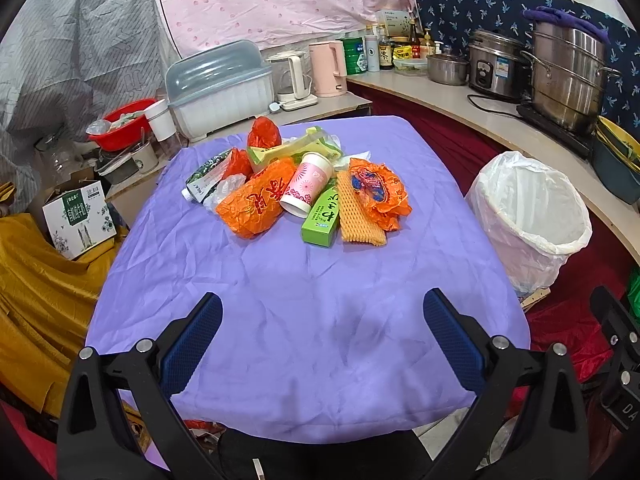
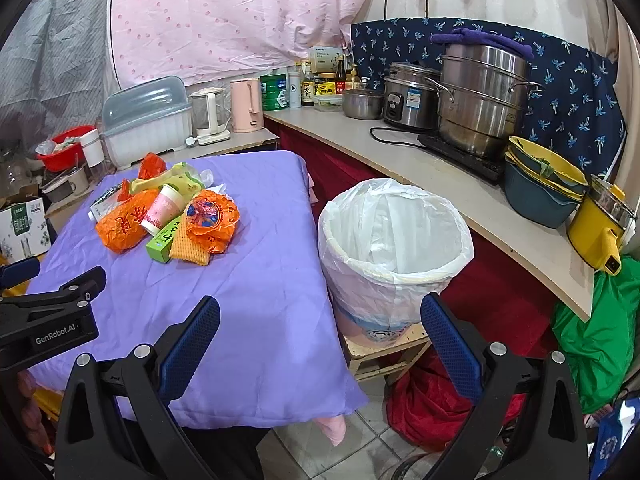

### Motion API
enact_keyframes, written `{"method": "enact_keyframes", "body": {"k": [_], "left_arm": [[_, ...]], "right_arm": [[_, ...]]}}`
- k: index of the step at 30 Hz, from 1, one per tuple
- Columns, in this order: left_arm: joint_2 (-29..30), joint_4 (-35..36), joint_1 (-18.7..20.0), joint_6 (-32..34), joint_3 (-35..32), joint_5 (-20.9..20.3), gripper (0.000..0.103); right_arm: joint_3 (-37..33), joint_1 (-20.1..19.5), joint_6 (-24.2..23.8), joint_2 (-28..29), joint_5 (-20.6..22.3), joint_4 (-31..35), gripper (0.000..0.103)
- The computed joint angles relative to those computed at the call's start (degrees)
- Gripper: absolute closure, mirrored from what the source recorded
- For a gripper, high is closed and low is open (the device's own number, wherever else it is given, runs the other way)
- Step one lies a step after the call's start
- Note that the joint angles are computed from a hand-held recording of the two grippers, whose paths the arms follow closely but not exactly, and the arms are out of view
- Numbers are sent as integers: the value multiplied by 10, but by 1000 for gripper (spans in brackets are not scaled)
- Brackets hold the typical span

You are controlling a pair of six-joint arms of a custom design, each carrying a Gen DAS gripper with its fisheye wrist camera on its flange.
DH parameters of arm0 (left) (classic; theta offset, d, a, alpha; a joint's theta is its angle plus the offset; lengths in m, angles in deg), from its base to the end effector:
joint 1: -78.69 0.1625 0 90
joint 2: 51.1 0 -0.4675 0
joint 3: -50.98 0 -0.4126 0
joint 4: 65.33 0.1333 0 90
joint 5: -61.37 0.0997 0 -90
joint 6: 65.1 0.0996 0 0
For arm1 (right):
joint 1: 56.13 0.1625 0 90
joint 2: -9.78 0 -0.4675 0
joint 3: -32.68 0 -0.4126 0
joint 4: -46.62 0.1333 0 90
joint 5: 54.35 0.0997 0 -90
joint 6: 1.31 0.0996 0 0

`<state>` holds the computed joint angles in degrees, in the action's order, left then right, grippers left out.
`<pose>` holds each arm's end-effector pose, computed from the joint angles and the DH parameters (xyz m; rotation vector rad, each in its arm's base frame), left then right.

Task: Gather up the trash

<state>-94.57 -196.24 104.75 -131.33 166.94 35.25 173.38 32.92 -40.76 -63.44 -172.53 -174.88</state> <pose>-0.3741 -0.4309 0.0011 0.3193 2.0499 -0.9118 0.0794 -0.4170 0.2801 0.3829 -2.1000 1.0544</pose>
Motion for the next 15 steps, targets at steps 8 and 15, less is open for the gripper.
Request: {"method": "enact_keyframes", "body": {"k": [8, 15], "left_arm": [[-3, -3, 1, 5, 1, 1, 7], [-5, -1, 3, 3, 1, 1, 7]], "right_arm": [[-2, -1, -4, 0, 0, 0, 7], [-1, 4, -5, 5, -5, -9, 7]]}}
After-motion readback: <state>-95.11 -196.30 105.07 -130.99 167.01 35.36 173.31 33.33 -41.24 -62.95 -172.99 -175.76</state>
